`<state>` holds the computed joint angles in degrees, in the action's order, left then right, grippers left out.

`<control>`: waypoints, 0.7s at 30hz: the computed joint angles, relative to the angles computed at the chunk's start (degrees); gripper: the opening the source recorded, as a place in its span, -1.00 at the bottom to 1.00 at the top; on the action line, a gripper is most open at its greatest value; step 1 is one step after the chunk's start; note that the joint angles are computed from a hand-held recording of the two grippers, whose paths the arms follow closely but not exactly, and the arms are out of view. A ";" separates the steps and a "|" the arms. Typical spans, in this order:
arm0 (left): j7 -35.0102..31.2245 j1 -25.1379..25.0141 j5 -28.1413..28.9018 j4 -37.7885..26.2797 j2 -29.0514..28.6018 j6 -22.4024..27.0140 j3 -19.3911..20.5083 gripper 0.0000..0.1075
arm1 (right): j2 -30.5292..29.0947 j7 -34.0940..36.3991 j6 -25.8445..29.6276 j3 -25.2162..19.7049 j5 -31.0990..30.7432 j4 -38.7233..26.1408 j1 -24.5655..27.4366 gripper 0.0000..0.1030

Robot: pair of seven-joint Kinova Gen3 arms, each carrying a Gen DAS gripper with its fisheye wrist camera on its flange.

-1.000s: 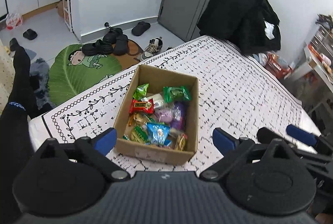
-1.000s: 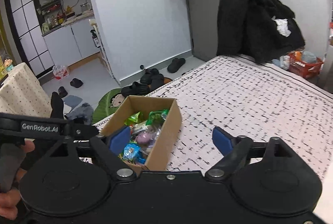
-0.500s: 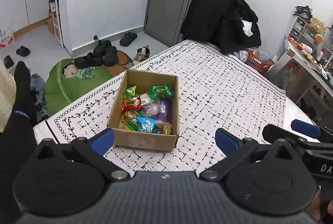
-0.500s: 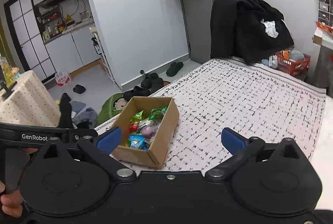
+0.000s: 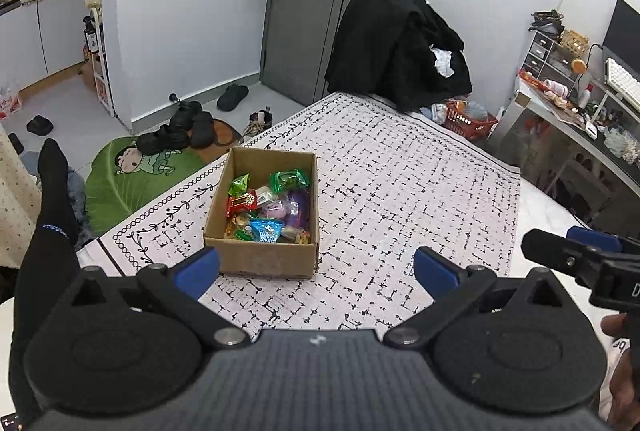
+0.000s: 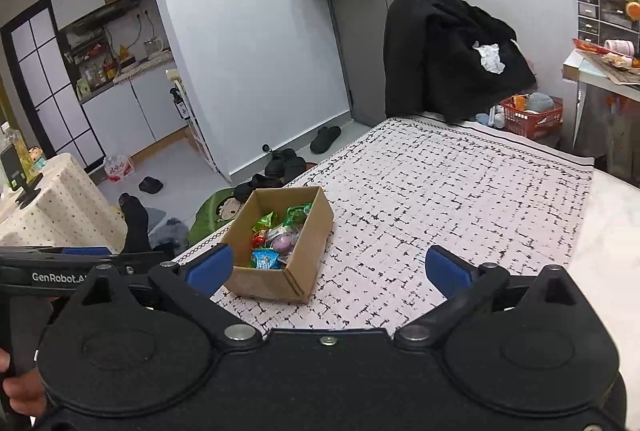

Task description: Organize snacks

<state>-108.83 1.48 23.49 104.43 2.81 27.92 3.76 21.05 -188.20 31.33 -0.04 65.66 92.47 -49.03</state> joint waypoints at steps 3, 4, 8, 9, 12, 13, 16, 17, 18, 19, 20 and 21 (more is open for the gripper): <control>-1.70 -0.20 1.30 1.76 -1.95 -0.29 -0.37 0.91 | -1.14 -1.88 1.24 -0.18 1.68 1.51 -1.17 1.00; -2.32 -0.18 1.66 2.31 -2.60 -0.34 -0.62 0.91 | -1.35 -2.45 1.77 -0.50 2.18 1.81 -1.38 1.00; -5.32 0.15 3.63 4.19 -4.66 -0.22 -1.92 0.91 | -2.58 -4.31 3.28 -2.21 3.90 3.06 -1.61 1.00; -6.28 0.28 4.26 4.73 -5.19 -0.38 -2.28 0.91 | -2.79 -4.70 3.74 -2.66 4.37 3.24 -1.67 1.00; -9.75 0.75 6.46 6.35 -6.73 -0.47 -3.67 0.91 | -3.25 -5.74 5.90 -4.03 5.50 3.69 -2.12 1.00; -10.79 0.93 7.20 6.91 -7.20 -0.62 -4.11 0.91 | -3.21 -5.65 6.86 -4.51 5.42 3.61 -2.21 1.00; -13.72 1.49 9.55 8.77 -8.63 -1.22 -5.58 0.91 | -2.95 -6.45 9.84 -5.57 6.06 3.72 -3.22 1.00; -14.67 1.72 10.32 9.37 -9.06 -1.37 -6.06 0.91 | -2.97 -6.81 10.28 -5.91 6.18 3.92 -3.35 1.00; -15.46 1.90 10.78 9.87 -9.40 -1.50 -6.45 0.91 | -2.94 -7.00 10.87 -6.27 6.11 3.96 -3.56 1.00; -16.24 2.08 11.06 10.38 -9.74 -1.71 -6.76 0.91 | -3.06 -7.61 11.21 -6.51 6.46 4.28 -3.83 1.00; -16.99 2.27 11.38 10.78 -10.10 -1.69 -7.12 0.91 | -3.15 -8.42 11.28 -6.69 7.17 4.67 -4.02 1.00; -17.76 2.46 11.78 11.17 -10.34 -1.72 -7.50 0.91 | -3.15 -8.74 11.48 -6.97 7.50 4.81 -4.13 1.00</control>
